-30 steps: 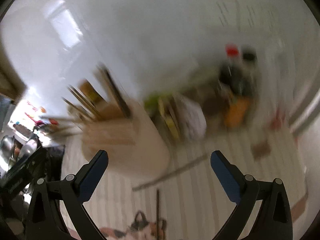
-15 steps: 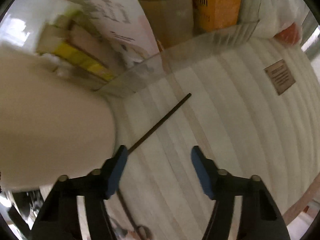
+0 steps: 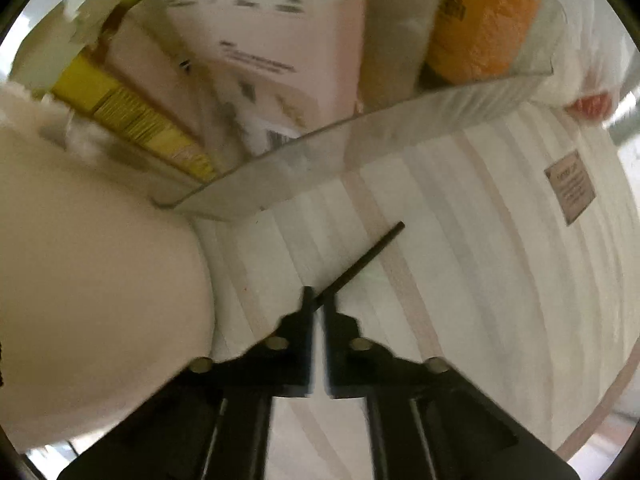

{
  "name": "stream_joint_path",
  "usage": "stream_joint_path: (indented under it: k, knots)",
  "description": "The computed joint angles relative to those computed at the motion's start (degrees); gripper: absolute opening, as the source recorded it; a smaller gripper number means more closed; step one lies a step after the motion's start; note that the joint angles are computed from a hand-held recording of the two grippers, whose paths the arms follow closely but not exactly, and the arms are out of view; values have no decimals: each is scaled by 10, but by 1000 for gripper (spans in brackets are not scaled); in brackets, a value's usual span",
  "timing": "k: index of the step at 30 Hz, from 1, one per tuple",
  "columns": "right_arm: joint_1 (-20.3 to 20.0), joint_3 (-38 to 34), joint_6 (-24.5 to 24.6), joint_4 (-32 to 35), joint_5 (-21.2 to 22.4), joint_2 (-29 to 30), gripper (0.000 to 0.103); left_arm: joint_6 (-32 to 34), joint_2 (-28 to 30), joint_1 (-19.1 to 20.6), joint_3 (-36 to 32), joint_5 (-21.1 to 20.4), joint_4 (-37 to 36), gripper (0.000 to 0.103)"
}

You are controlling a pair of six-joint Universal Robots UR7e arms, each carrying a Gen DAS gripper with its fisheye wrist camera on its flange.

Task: Organize utensils
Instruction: 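Move both tools down to the dark chopsticks on the counter, then close the left tool on a dark chopstick while the right tool reaches another dark one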

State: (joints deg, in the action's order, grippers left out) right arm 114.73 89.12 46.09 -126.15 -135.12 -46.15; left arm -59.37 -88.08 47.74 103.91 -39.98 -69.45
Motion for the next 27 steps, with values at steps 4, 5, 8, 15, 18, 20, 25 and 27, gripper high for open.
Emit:
stream_joint_path:
  k: [4, 5, 8, 15, 18, 20, 25, 27]
  knots:
    - [-8, 27, -1, 17, -1, -29, 0, 1, -8, -17, 4, -3, 5, 103]
    - [-9, 33, 3, 35, -10, -38, 0, 3, -10, -20, 7, -5, 3, 103]
    - [-23, 67, -8, -1, 31, -75, 0, 11, -13, -24, 12, -11, -3, 103]
    - [-25, 114, -18, -36, 96, -132, 9, 56, -21, -55, 44, -88, -67, 103]
    - [-10, 129, 8, 14, 66, -147, 44, 89, -10, -85, 71, -127, -106, 102]
    - [-2, 129, 31, 64, 37, -152, 54, 105, 4, -97, 85, -152, -130, 93]
    - [1, 160, 85, 111, 15, -187, 54, 130, 38, -120, 112, -178, -168, 71]
    - [-1, 178, 97, 108, 18, -206, 54, 133, 50, -127, 117, -180, -173, 61]
